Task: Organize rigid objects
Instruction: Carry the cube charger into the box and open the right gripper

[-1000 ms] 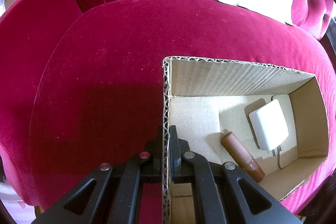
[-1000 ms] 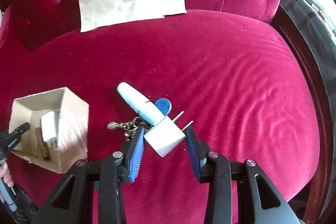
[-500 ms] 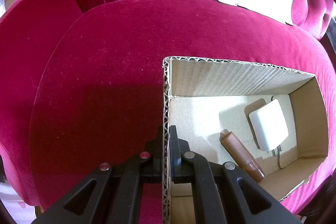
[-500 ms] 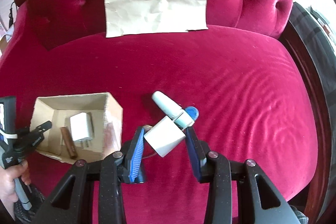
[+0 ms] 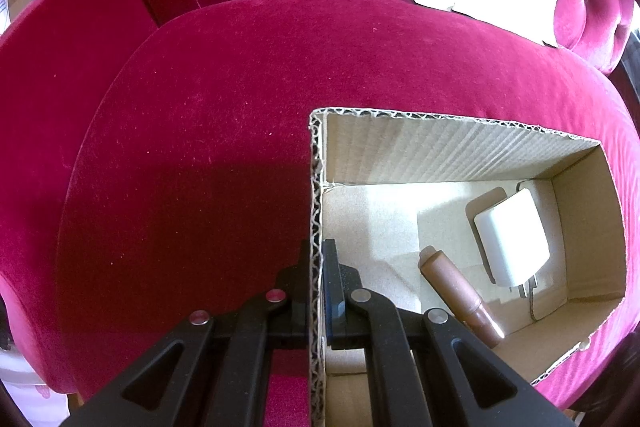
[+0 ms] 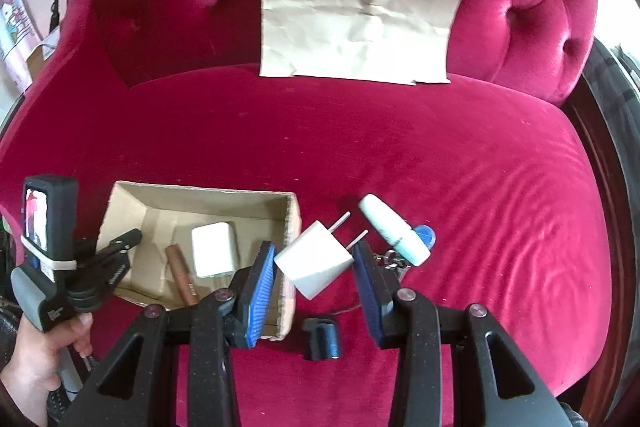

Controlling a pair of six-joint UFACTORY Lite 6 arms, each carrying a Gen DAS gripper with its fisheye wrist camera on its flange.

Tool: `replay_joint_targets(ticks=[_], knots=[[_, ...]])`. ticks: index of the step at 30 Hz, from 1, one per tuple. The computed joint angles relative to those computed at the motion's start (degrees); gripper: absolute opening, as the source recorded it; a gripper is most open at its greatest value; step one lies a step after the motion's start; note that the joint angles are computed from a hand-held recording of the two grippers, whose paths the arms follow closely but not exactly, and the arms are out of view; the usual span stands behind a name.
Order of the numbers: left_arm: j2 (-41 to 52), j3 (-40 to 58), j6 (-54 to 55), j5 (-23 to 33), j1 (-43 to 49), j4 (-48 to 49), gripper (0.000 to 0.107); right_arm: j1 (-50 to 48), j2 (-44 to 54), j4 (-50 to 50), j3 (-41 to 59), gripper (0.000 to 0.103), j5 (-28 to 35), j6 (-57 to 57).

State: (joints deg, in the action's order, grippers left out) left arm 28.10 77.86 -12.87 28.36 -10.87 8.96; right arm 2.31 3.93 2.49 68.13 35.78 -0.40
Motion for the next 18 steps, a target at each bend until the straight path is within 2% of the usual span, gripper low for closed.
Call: replay_joint_targets(ticks=[18], knots=[[-0.02, 0.07, 1.05, -0.05, 0.50, -0.64, 0.003, 9.38, 6.86, -0.12, 3.01, 0.042, -1.93, 4.20]])
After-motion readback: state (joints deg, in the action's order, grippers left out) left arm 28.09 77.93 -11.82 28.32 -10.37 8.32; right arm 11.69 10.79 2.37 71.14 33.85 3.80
